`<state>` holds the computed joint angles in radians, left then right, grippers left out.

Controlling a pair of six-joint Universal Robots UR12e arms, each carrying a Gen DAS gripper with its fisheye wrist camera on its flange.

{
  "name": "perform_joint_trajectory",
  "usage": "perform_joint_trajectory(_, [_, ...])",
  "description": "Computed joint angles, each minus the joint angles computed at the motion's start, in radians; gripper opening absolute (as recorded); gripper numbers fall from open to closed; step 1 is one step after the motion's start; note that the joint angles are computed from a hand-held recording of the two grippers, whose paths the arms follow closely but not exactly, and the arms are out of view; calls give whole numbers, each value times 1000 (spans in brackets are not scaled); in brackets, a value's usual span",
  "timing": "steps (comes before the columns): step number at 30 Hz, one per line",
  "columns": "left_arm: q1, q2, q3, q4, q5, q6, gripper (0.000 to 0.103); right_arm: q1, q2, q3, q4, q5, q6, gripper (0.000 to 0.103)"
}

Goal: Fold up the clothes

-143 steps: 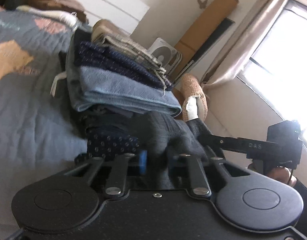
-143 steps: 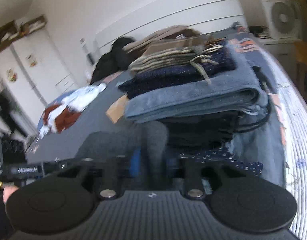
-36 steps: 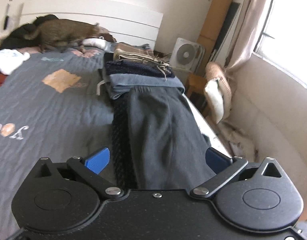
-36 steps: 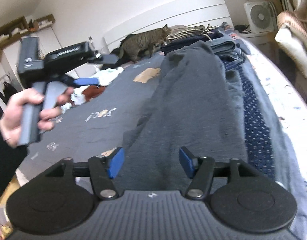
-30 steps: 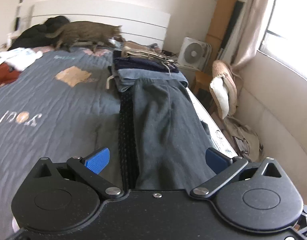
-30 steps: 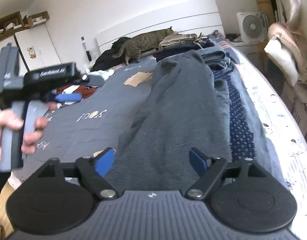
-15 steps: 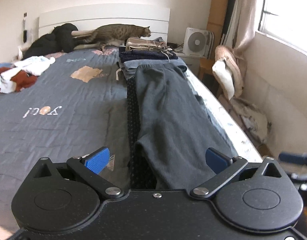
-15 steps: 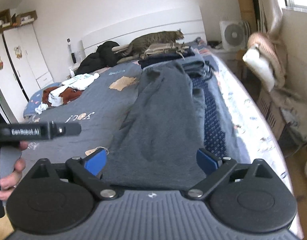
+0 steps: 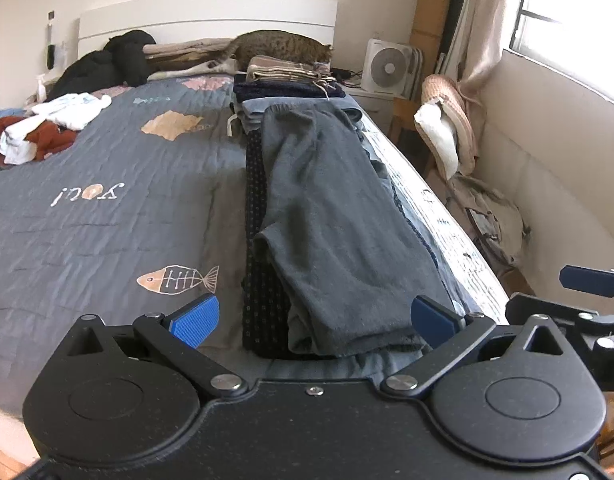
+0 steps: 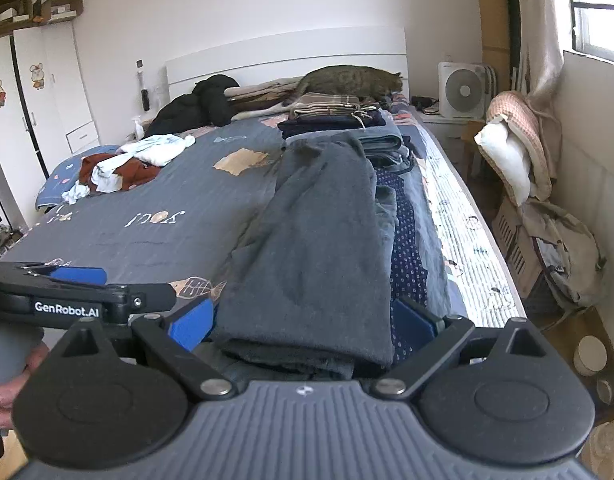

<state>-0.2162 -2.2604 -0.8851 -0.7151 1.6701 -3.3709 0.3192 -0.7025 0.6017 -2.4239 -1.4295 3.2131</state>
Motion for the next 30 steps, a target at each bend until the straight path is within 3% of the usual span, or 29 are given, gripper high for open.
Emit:
perform_joint_trajectory(7, [-20,9,4,-26,8,-4,103,-11,-34,49,-14,-12,20,96])
perform_joint_trajectory(15, [-33,-17,64,-89,25,0,103,-27,-32,20,24,36,-29,96])
perform_joint_trajectory(20, [-42,-27,88,-115,46,10,103,-33,-12,-29,67,42,-54,96])
perform_joint_trajectory(30, [-41,-38,114,-167,58,21,103,-35,-14,-27,114,40,-93,96])
